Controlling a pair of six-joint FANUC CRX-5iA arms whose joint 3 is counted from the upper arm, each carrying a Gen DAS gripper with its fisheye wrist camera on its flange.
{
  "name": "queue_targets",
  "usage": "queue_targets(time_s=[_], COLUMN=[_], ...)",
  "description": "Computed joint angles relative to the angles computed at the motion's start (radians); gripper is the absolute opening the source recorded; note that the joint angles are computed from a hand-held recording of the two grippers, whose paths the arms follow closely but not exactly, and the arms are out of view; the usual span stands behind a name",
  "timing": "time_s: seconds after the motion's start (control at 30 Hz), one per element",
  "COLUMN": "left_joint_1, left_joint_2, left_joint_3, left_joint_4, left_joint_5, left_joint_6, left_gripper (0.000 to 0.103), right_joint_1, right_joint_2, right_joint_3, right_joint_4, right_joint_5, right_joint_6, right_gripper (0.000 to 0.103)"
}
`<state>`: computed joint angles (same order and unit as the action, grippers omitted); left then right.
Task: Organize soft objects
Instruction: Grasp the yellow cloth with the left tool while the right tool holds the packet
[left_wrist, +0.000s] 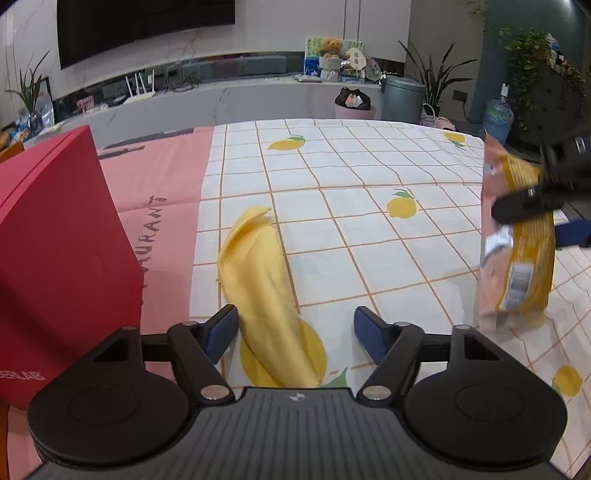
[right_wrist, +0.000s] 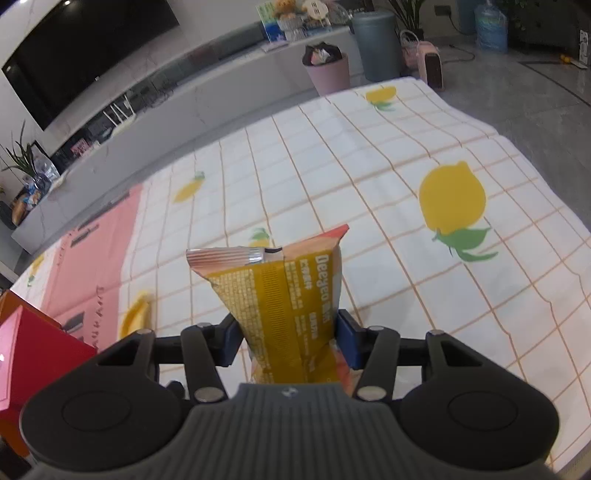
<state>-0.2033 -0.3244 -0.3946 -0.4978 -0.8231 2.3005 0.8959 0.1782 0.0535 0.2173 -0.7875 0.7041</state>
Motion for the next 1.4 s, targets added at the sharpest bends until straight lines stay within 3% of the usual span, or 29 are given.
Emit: queue_targets(time_s=[0.07,0.23,0.33,0.47,0.53,0.7,1.07,1.17,1.3,1.4], left_joint_1=[-0.024,-0.014,0.012,0.019,0.034,0.042,0.222,0.244,0.397,0.462], left_joint_2=[-0.021,-0.091,-0.131,-0.172,-0.196,-0.227,-0.406,-0.457,-0.580,-0.644], left_joint_3=[-0.018,-0.080,-0.122,-0.162,-0.192,-0.211,-0.299,-0.289,-0.351,-0.337], left_joint_4=[-0.051,-0.085,-0.067,-0.062,-0.030,0.000,0.343,0.364,0.628,0.671], left_joint_5=[0.009,0.052,0.099,0.136,0.177,0.194,0.215,0.168,0.122,0.055], left_joint_6=[0.053,0.080,0.041,0.023,-0.041,-0.119,-0.536,-0.575,-0.848,-0.949], left_gripper=[0.060,0.013,0.004,0.002,0.002,0.002,0.002,0.002,0.002,0.002], right_joint_1=[0.001,0.005,0.006,0.008,0.010,0.006,0.069,0.106,0.174,0.228], right_joint_2=[-0.004,0.003,0.005,0.002,-0.002,-0.013,-0.085,-0.129,-0.189,-0.226], right_joint_3=[-0.003,-0.001,0.000,-0.002,-0.011,-0.031,-0.108,-0.147,-0.194,-0.218], right_joint_4=[0.002,0.012,0.011,0.006,0.019,0.038,0.108,0.144,0.250,0.336], right_joint_5=[0.003,-0.014,-0.016,-0.005,0.005,0.023,0.058,0.094,0.132,0.146], right_joint_6=[-0.002,0.000,0.002,0.014,0.002,-0.036,-0.092,-0.149,-0.240,-0.315], right_gripper=[0.052,0.052,0.052,0.052,0.052,0.052,0.052,0.052,0.052,0.052])
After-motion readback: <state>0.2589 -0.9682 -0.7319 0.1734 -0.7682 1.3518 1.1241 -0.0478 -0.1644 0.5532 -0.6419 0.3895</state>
